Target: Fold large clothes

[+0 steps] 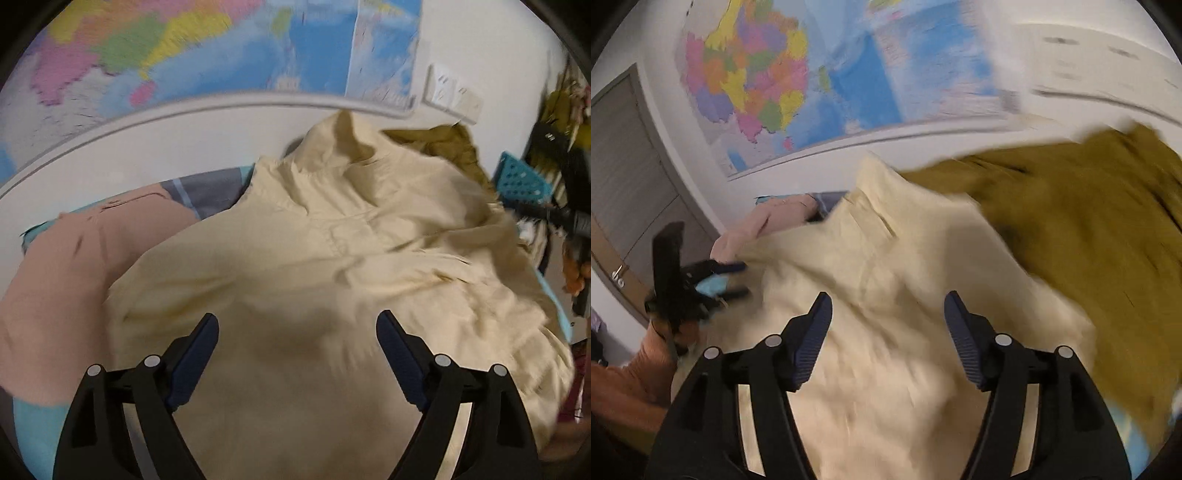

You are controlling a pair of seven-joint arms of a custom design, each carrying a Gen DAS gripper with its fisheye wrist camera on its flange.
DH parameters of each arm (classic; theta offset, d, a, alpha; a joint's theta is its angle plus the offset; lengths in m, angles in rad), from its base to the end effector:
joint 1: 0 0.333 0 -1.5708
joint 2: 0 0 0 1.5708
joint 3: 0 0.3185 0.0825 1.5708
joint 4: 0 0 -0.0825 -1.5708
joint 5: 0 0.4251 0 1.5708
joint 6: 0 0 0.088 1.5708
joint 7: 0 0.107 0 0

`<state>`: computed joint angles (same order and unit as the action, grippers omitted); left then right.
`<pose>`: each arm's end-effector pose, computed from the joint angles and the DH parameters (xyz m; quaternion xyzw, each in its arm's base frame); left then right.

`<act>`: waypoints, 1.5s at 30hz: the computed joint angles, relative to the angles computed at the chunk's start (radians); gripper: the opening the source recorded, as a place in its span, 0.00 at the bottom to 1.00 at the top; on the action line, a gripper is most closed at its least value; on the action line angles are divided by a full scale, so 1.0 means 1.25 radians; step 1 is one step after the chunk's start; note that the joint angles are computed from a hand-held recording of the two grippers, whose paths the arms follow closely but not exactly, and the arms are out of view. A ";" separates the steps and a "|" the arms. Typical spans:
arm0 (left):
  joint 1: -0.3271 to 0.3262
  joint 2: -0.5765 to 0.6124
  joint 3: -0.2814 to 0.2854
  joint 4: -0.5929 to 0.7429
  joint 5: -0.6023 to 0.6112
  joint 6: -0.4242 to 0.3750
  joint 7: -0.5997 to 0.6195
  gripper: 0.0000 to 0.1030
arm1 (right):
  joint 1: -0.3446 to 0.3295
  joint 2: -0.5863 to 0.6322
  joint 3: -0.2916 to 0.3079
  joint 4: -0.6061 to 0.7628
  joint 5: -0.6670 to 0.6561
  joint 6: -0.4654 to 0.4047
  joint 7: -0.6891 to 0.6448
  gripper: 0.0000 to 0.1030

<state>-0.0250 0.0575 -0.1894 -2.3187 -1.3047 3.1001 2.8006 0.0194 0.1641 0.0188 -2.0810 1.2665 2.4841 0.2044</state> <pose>0.5517 -0.0375 0.3320 -0.6056 0.7047 -0.3097 0.2016 0.6257 0.0196 0.3473 -0.7619 0.4871 -0.0445 0.4246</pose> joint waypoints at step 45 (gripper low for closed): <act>-0.203 -0.389 0.216 -0.435 0.132 -0.041 -0.234 0.65 | -0.050 -0.388 -0.134 -0.486 0.050 0.012 -0.082 0.50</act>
